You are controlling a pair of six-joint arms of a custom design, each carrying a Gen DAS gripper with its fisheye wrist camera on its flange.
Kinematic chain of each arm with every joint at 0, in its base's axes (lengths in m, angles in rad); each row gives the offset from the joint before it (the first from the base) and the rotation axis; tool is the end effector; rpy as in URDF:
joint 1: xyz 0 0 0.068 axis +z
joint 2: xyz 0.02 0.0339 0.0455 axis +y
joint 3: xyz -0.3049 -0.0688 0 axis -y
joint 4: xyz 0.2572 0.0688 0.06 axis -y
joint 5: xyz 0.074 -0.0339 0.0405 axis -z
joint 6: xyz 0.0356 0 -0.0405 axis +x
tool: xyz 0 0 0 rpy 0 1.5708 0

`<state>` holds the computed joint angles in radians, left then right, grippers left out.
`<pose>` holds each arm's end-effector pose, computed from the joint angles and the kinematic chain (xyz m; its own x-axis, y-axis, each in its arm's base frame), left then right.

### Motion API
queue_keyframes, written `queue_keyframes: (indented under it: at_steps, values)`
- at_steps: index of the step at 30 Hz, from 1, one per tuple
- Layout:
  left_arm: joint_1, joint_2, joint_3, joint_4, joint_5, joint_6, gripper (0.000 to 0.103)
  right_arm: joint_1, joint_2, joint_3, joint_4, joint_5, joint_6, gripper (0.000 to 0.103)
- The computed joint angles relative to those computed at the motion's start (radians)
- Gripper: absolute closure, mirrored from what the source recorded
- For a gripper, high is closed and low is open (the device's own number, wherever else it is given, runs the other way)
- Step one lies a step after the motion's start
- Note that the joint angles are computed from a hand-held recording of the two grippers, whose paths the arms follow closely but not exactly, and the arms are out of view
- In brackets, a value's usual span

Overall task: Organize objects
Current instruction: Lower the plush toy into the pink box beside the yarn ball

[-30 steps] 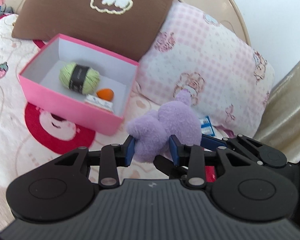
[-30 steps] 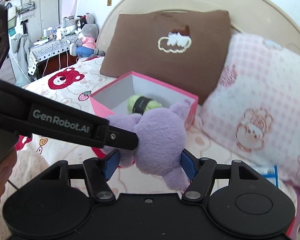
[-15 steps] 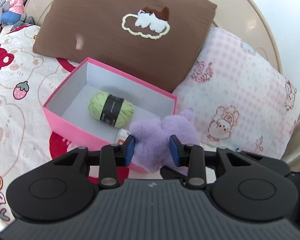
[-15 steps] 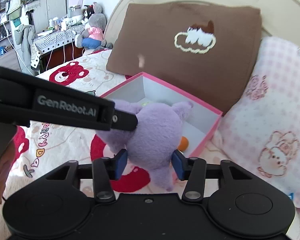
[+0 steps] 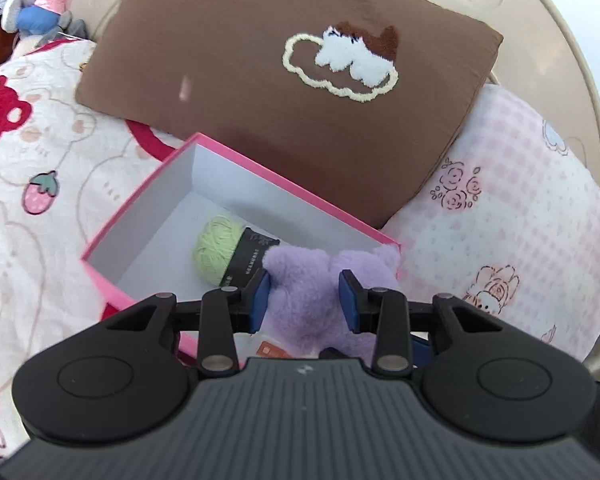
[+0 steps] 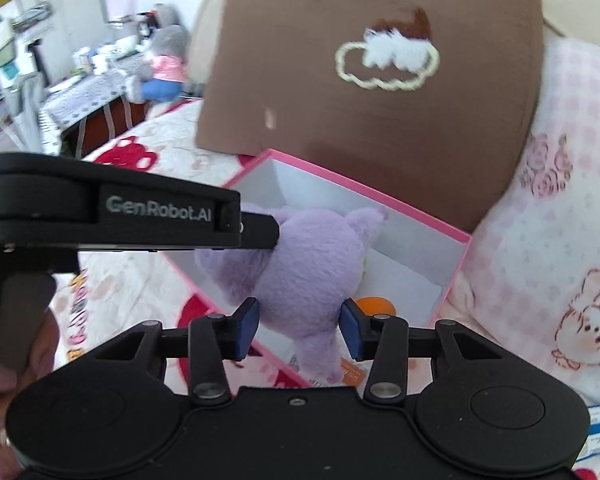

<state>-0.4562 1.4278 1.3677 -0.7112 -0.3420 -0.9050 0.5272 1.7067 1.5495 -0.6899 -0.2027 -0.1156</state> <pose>0.2871 -0.1276 0.3848 -0.5432 -0.5587 -0.6267 -0.3691 0.8293 -0.4195 0.3393 0.2058 0.3530 -0.5732 -0.4644 -0.6751 -0.6787 0.7308 0.0735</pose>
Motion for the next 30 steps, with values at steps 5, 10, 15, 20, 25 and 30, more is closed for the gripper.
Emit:
queue_keyframes:
  at_steps: [5,10,15,20,25,30]
  values:
    - [-0.002,0.041,-0.049,0.023,-0.026,-0.021,0.069,-0.001,0.064,0.022,-0.002,0.002,0.013,0.056]
    - [0.046,0.023,-0.13,0.097,0.017,0.004,0.068,0.005,0.085,-0.014,0.033,-0.021,0.012,0.056]
    - [0.089,0.017,-0.186,0.154,0.042,0.027,0.069,0.001,0.13,0.009,0.038,-0.064,0.028,0.056]
    - [0.113,0.037,-0.198,0.178,0.038,0.03,0.07,0.005,0.182,0.051,0.026,-0.075,0.031,0.058]
    - [0.139,0.055,-0.214,0.201,0.048,0.049,0.071,0.009,0.23,0.096,-0.003,-0.09,0.047,0.058]
    - [0.178,0.09,-0.218,0.202,0.066,0.057,0.073,0.006,0.302,0.153,-0.037,-0.128,0.1,0.058]
